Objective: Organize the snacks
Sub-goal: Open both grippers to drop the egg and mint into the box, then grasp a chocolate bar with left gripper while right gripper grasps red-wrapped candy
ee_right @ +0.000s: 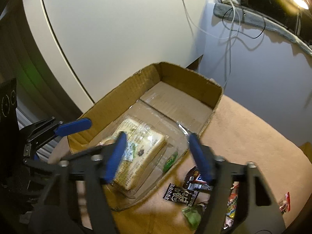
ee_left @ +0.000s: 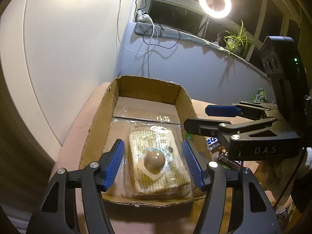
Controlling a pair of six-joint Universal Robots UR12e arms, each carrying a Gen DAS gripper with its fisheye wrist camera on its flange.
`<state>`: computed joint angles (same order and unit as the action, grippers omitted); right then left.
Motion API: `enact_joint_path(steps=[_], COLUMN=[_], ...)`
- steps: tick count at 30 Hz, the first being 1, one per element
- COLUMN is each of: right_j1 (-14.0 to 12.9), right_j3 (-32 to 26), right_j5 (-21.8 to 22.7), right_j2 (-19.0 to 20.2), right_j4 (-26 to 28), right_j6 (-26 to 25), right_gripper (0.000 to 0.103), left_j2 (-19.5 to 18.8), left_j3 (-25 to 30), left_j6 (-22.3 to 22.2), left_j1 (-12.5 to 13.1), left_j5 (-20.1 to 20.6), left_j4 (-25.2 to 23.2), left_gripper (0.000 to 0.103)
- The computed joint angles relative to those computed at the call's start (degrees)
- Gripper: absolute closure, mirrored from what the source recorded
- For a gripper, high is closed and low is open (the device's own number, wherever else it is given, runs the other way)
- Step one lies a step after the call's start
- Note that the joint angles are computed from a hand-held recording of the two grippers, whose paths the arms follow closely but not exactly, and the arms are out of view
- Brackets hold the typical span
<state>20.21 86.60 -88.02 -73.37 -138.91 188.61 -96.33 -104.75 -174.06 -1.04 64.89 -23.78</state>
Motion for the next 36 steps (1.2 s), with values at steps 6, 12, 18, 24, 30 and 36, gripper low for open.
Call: enact_joint_path(steps=[6,12,18,24,30,36], right_j1=[-0.40,-0.96,-2.32,-4.15,-6.39,-9.22], right_j3=[0.70,2.09,5.09,9.19,13.39,17.35], right_j5=[-0.75,-1.63,-2.58,-3.90,-5.69,-7.55], right_j2=[-0.77,-2.26,-5.06,-8.80,-12.75,-16.46], right_j4=[-0.69,-1.00,-1.34,-1.32,-0.76,-0.02], right_j6=[1.00,1.56,2.73,4.01,5.34,7.25], right_gripper=[0.019,0.019,0.018,0.018,0.018,0.018], left_j2=[0.16,0.49,0.73,0.93,0.98,0.80], left_j3=[-0.08,-0.21,-0.26,-0.18,-0.05,0.18], left_j6=[-0.74,-0.83,-0.24,1.11,2.27,4.24], left_j1=[0.02,-0.31,-1.18,-2.77,-4.61,-6.63], left_j5=[-0.09,-0.52,-1.39,-2.54,-3.69,-4.14], left_j4=[0.30,0.39,0.38,-0.54,-2.06,-4.72], left_gripper=[0.041,0.041,0.041,0.041,0.041,0.041])
